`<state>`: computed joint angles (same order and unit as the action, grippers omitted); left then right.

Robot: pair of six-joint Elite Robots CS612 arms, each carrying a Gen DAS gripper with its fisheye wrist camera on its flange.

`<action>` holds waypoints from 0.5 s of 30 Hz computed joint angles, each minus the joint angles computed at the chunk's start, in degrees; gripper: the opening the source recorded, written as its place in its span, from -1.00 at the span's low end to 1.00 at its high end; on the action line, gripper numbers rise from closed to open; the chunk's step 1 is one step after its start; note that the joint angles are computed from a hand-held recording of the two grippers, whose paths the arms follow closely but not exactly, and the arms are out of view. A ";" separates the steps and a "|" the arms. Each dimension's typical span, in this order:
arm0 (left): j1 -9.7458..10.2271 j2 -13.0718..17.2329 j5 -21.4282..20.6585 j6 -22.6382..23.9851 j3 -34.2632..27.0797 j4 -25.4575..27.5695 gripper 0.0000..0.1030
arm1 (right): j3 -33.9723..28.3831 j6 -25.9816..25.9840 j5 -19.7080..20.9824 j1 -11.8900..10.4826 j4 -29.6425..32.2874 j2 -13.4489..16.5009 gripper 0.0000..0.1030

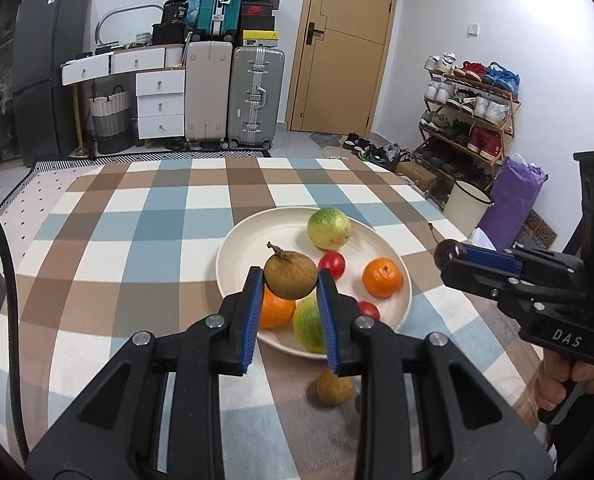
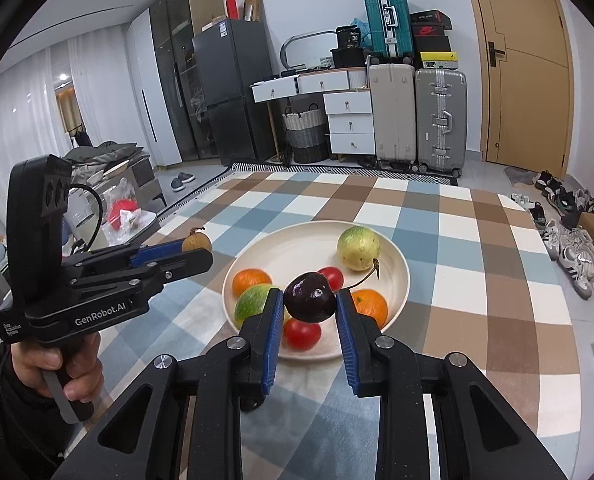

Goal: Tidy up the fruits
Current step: 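Carry the cherry and brown fruit over the white plate with both grippers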

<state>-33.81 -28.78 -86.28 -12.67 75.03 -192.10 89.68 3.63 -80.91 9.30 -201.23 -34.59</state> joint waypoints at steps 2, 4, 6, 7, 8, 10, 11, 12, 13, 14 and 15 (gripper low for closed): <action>0.07 0.81 0.06 0.26 -1.55 0.30 -0.53 | -0.76 0.87 0.32 -0.20 -0.04 0.35 -0.48; 0.21 1.56 0.25 -0.04 -3.03 0.91 -0.53 | -1.55 1.38 0.39 -0.36 -0.05 0.75 -0.48; 0.39 2.34 0.36 -0.32 -4.54 1.71 -0.53 | -2.23 1.50 0.38 -0.46 -0.01 1.15 -0.48; 0.46 2.78 0.52 -0.29 -5.31 1.95 -0.53 | -2.64 1.58 0.29 -0.49 0.08 1.40 -0.48; 0.50 3.22 0.85 -0.21 -6.02 2.03 -0.53 | -3.00 1.76 0.26 -0.54 0.16 1.63 -0.48; 0.61 3.86 1.24 -0.22 -7.14 2.74 -0.53 | -3.81 2.21 0.16 -0.65 0.49 2.13 -0.48; 0.69 4.20 1.20 -0.37 -7.73 3.13 -0.53 | -4.24 2.28 0.15 -0.72 0.72 2.39 -0.48; 0.76 4.43 1.10 -0.49 -8.07 3.24 -0.53 | -4.62 2.47 0.26 -0.81 0.73 2.64 -0.48; 0.85 4.68 0.95 -0.60 -8.42 3.38 -0.53 | -5.02 2.68 0.50 -0.92 0.76 2.91 -0.48; 0.92 4.95 0.75 -0.64 -8.81 3.54 -0.53 | -5.42 2.89 0.58 -1.00 0.92 3.16 -0.48; 0.96 5.17 0.73 -0.65 -9.05 3.57 -0.53 | -5.73 3.03 0.45 -1.02 1.02 3.37 -0.48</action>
<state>-32.85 -23.61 -85.55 -13.33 65.98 -188.53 83.94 6.66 -80.46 8.28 -200.21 -31.22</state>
